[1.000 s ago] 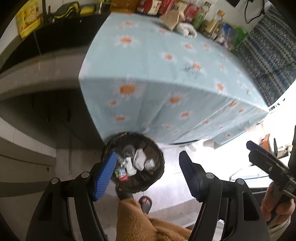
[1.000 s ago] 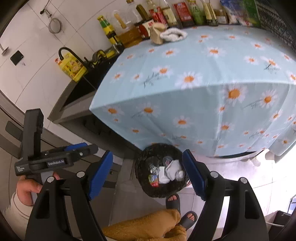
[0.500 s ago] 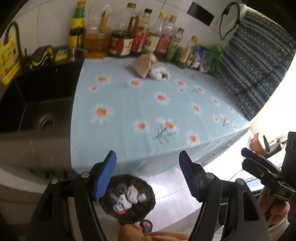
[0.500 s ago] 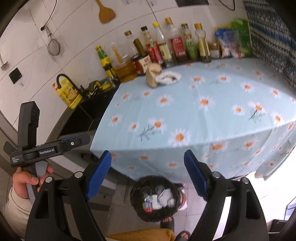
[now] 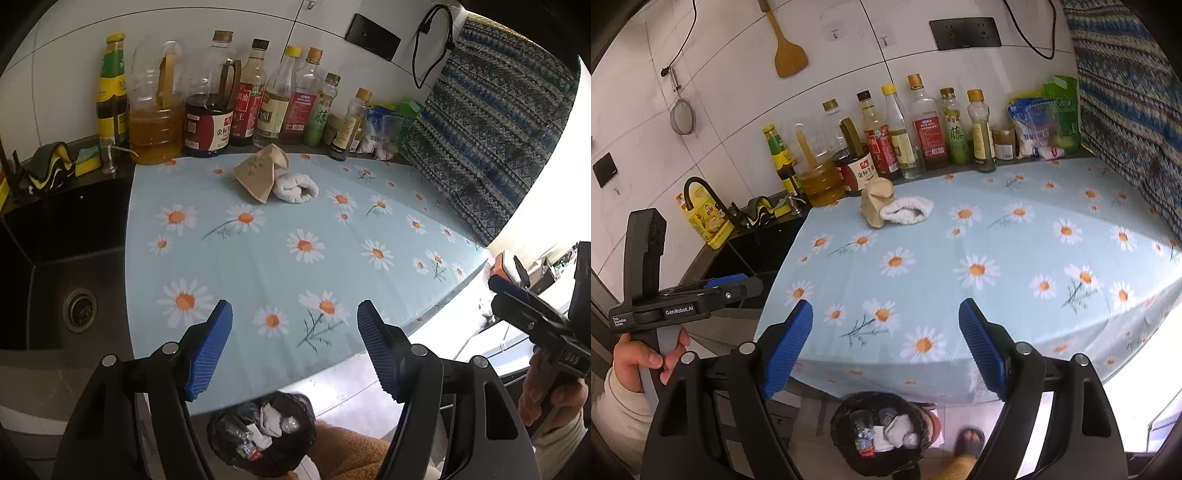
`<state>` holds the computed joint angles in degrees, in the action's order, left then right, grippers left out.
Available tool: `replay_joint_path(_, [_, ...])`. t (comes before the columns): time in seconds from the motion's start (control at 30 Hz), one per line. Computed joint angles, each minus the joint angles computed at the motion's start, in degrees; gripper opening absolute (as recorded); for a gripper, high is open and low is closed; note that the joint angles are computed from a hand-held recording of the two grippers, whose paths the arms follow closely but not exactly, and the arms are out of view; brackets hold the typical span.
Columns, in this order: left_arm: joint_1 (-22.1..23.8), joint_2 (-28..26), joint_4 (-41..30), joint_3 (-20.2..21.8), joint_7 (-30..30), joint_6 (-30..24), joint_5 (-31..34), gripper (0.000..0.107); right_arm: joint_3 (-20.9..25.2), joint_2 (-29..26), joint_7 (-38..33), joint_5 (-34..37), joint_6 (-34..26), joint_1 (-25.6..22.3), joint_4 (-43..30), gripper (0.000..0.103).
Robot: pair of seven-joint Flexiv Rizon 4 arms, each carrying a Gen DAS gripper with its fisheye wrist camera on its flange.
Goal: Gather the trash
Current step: 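Raise both open tools away from the bin toward the table, then grasp the tan paper cup with the left tool while the right tool grasps the white towel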
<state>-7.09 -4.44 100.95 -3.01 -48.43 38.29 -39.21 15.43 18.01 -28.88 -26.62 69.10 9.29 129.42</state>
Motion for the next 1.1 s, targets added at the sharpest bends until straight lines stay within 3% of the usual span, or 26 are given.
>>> replay_joint_path(0.27, [-0.7, -5.8, -7.4, -1.7, -5.8, 3.8, 5.3, 0.068, -6.4, -6.1, -14.8, 6.1, 4.4, 0.8, -4.8, 0.084])
replay_joint_path(0.3, [-0.8, -6.8, -9.0, -1.8, -7.5, 3.7, 6.7, 0.068, -7.7, -7.4, -18.2, 8.4, 5.8, 1.3, -5.9, 0.092])
replay_joint_path(0.47, [-1.6, -12.8, -18.9, -2.5, -15.4, 2.4, 13.7, 0.069, -11.7, -13.6, -36.0, 23.3, 6.4, 3.1, -13.7, 0.093])
replay_joint_path(0.53, [-2.4, -15.4, -23.1, -2.4, -19.0, 1.9, 16.9, 0.079, -12.5, -16.7, -44.7, 30.8, 4.5, 3.0, -18.4, 0.093])
replay_joint_path(0.63, [-3.5, -20.0, -30.6, -2.7, -22.6, -0.6, 20.8, 0.08, -11.8, -21.6, -57.6, 41.0, -0.5, 1.0, -26.4, 0.093])
replay_joint_path(0.77, [-5.6, -26.9, -42.0, -2.5, -26.2, -5.7, 25.4, 0.08, -8.9, -28.3, -70.6, 49.3, -9.0, -3.8, -36.5, 0.098])
replay_joint_path(1.1, [-11.8, -44.9, -72.5, 1.5, -28.0, -23.3, 35.4, 0.08, -3.9, -38.6, -84.5, 54.5, -20.0, -10.1, -48.3, 0.098])
